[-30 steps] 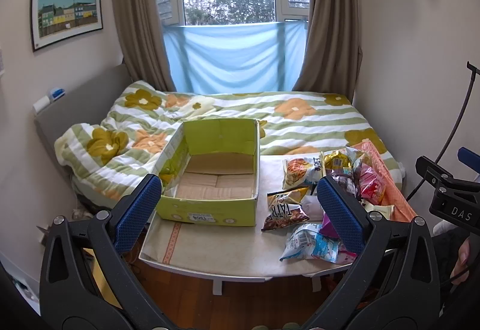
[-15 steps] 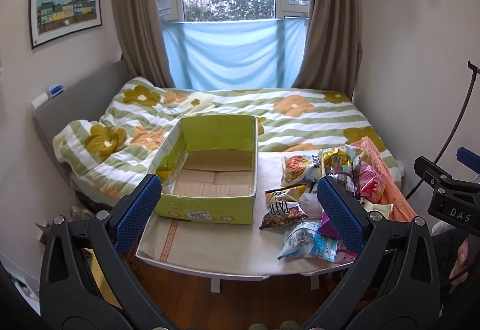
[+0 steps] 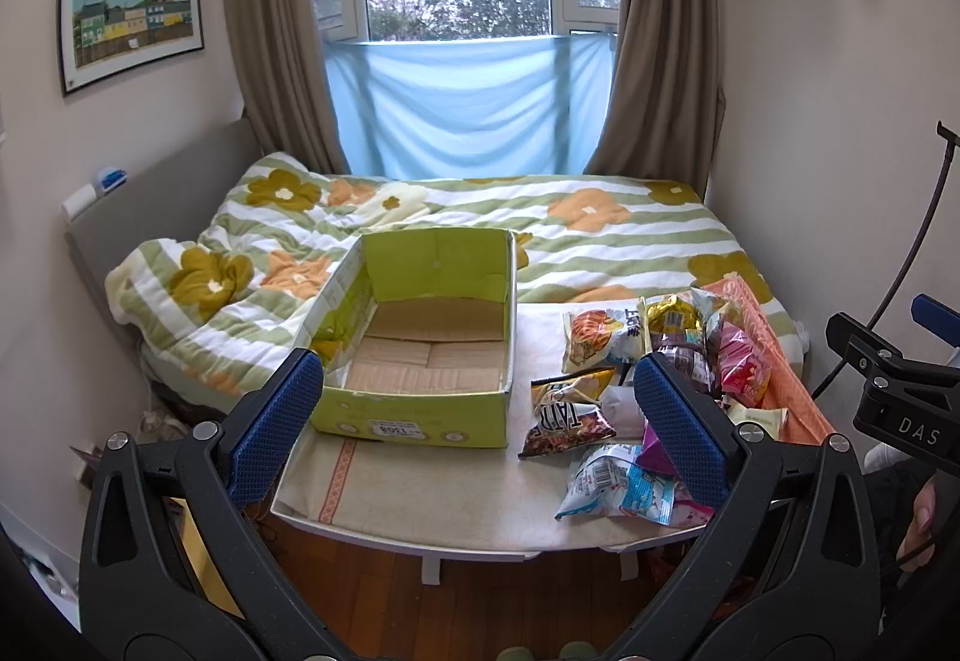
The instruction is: Organize snacks
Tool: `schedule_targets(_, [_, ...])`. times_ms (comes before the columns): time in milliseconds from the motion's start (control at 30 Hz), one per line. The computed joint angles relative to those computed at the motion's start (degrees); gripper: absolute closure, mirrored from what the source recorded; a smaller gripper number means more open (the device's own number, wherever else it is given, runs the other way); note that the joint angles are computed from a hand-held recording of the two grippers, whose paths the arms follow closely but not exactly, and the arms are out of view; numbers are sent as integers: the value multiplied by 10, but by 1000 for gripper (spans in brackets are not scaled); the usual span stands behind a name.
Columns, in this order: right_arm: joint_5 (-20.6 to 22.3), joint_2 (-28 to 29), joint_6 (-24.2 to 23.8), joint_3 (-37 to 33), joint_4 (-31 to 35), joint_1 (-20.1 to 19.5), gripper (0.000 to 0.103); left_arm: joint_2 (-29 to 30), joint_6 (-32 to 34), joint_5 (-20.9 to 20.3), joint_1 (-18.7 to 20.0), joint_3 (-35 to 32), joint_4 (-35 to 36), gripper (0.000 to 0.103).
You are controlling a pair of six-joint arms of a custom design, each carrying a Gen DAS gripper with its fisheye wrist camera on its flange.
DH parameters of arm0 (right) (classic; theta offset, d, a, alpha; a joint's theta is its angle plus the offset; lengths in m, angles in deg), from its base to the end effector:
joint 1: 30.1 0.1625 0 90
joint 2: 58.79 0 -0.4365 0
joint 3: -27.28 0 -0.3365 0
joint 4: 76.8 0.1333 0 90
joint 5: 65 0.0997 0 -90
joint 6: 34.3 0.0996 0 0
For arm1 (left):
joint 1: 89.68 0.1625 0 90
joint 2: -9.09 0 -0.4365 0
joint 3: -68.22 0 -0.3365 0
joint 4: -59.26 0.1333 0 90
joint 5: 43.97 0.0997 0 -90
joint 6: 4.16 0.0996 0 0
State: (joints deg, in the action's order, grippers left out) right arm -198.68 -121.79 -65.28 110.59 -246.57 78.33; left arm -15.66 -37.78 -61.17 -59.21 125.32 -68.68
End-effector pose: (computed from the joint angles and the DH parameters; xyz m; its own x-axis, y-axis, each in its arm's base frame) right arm 0.2593 -0.5739 0.4839 -0.6668 0.0396 0.7442 -0.5877 0.5861 -0.5578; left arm -0.5588 -0.5938 0.1456 -0.6666 -0.1065 -0.7378 0.5869 0.5352 -0.6075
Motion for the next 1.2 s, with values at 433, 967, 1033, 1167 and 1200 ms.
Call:
schedule_targets(433, [5,3,0,-2,-1,-2,0,3,9,-8,4,-4,-13,0])
schedule_targets(967, [57,-15,8,-43,137,-68,0,34,-38,-153,42,-64,84,0])
schedule_targets(1033, [81,-16,21,-46,169,-86,0,48,-14,-186,51,-72,69,0])
schedule_targets(1167, [103,-3,71,-67,243,-112,0,89,7,-252,76,-126,103,0])
schedule_targets(1200, [110,0,86,-73,261,-119,0,102,13,-268,83,-146,116,0])
